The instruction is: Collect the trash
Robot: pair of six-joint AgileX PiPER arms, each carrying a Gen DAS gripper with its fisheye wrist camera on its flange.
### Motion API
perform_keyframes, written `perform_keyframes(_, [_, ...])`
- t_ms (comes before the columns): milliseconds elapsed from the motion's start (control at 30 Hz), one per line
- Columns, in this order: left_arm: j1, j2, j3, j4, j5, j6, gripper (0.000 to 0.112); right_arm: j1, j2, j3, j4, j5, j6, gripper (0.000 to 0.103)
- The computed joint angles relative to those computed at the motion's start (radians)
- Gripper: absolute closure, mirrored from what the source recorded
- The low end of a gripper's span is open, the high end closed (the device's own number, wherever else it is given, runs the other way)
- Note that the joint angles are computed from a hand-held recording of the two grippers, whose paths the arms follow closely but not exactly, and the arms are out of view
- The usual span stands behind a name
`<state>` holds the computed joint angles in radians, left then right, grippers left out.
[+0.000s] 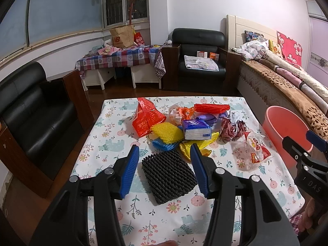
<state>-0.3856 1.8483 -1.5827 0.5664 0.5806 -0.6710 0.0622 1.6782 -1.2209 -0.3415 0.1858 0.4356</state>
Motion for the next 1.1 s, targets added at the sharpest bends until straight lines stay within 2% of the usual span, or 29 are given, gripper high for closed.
perform_keyframes(367, [-0.014, -0.005, 0.025, 0.021, -0.006, -0.03, 0.06, 0.0, 0.005, -0.008, 0.01, 0.007, -0.011, 0.013])
perform_keyframes(600, [0.005, 0.012, 0.018, -0.012, -0.01, 0.005, 0.06, -0.013, 0.021, -0.012, 0.097, 0.008, -0.1, 0.015])
perform_keyframes(800, [0.06, 0.006, 0.052, -0.123, -0.057, 0.133, 0.06, -0.035, 0.034, -0.006, 0.206, 0.013, -0.221, 0.015])
perform_keyframes(933, [0.111, -0.006, 0.089, -0.291, -0.072, 0.32, 0.06, -0.057, 0.055, -0.017, 0.282, 0.043, -0.281, 0.016])
perform_keyframes(1000, [0.136, -0.018, 0.12, -0.396, -0.085, 0.443, 0.06, -0.072, 0.077, -0.034, 0.356, 0.068, -0.344, 0.022])
perform_keyframes(1100, [0.152, -0.024, 0.153, -0.463, -0.088, 0.532, 0.06, -0.092, 0.101, -0.052, 0.47, 0.1, -0.447, 0.022])
